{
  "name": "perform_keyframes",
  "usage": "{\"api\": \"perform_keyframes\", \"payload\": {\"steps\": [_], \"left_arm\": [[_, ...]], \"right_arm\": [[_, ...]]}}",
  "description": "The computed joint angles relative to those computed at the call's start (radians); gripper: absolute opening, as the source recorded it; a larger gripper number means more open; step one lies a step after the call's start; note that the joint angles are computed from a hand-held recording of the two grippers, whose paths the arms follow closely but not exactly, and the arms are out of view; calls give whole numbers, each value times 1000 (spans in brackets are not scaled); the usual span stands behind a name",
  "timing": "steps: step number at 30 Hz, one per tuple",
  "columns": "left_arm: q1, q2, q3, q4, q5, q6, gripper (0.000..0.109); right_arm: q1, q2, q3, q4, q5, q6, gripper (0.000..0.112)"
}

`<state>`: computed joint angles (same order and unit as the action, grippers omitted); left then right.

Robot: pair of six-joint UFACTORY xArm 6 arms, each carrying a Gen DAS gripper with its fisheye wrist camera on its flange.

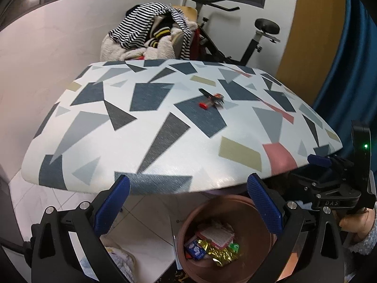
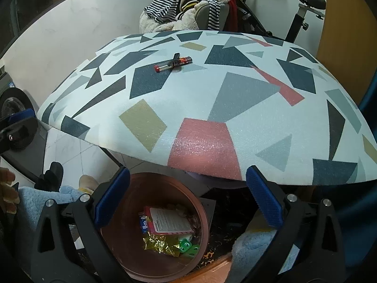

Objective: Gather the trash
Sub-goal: 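Grasp the black plastic fork with the right gripper while the left gripper grasps the red lighter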

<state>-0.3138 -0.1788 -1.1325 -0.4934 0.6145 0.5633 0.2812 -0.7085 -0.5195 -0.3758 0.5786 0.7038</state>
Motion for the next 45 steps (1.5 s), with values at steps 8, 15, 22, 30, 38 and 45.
{"api": "perform_keyframes", "payload": {"steps": [8, 15, 22, 30, 38, 45], "left_arm": [[24, 129, -145, 10, -24, -6, 97], [48, 271, -316, -6, 24, -17, 97], [55, 376, -420, 47, 33, -72, 97], [61, 450, -486, 97, 22, -128, 97], [56, 510, -574, 48, 94, -94, 97], [-7, 656, -799, 23, 235, -39, 89]], "right_arm": [[-88, 160, -111, 160, -118, -245, 97], [-144, 419, -347, 396, -177, -494, 77], [-171, 746, -723, 510, -80, -620, 53], [-169, 1009, -1043, 420, 85, -516, 41], [-161, 998, -1023, 395, 47, -520, 14], [-183, 816, -804, 505, -124, -570, 14]]}}
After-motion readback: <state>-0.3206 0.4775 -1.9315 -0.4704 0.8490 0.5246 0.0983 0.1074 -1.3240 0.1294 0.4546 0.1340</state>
